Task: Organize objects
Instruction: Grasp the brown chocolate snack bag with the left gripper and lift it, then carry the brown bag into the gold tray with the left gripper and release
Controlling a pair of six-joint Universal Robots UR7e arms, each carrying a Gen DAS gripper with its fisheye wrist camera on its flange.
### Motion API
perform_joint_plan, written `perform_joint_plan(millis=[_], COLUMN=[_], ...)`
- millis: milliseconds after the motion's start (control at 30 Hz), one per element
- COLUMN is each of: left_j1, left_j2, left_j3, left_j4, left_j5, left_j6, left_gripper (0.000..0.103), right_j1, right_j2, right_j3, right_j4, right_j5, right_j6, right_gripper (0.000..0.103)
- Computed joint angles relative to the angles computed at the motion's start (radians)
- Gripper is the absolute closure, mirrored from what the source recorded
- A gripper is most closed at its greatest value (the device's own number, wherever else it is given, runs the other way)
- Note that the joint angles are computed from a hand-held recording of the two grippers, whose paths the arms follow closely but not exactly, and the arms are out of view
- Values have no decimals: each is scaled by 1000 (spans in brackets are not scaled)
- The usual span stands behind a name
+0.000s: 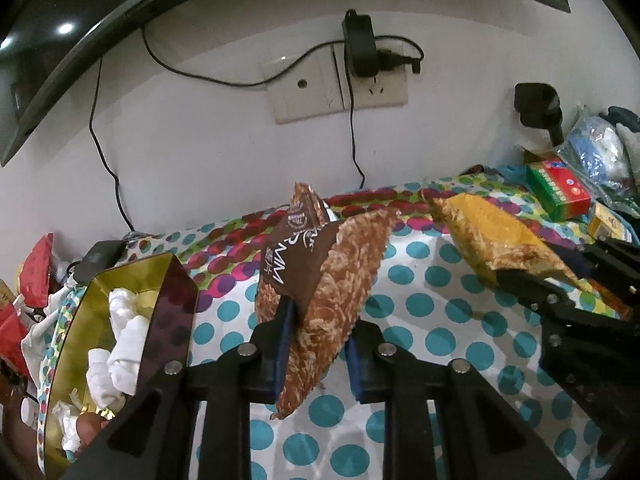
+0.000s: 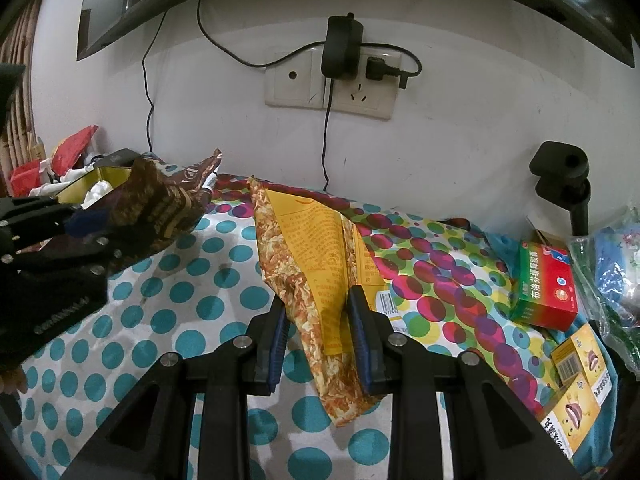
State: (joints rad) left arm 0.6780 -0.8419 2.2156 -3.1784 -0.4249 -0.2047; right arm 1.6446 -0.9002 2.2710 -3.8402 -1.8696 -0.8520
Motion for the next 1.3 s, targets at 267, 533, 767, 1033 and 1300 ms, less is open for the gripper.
perform_joint_plan(millis=[267, 533, 767, 1033, 1300], left_j1=[-25, -46, -79, -120, -172], left_j2=[-25, -63, -99, -184, -371], left_j3=[11, 25, 40, 72, 136], left_j4=[0, 8, 16, 95, 371], left_j5=[3, 0, 19, 34, 122], left_j6=[-3, -20, -10, -54, -206], left_gripper=[81, 83, 83, 83, 83], right_j1=[2, 0, 0, 4, 3], right_j2=[2, 3, 4, 9, 11], right_j3=[-3, -1, 0, -3, -4], right_j4=[-2, -4, -7, -9, -11], right_j5=[-5, -5, -6, -11, -10], right_j6=[-2, -6, -6, -6, -7], right_gripper=[76, 76, 76, 76, 76])
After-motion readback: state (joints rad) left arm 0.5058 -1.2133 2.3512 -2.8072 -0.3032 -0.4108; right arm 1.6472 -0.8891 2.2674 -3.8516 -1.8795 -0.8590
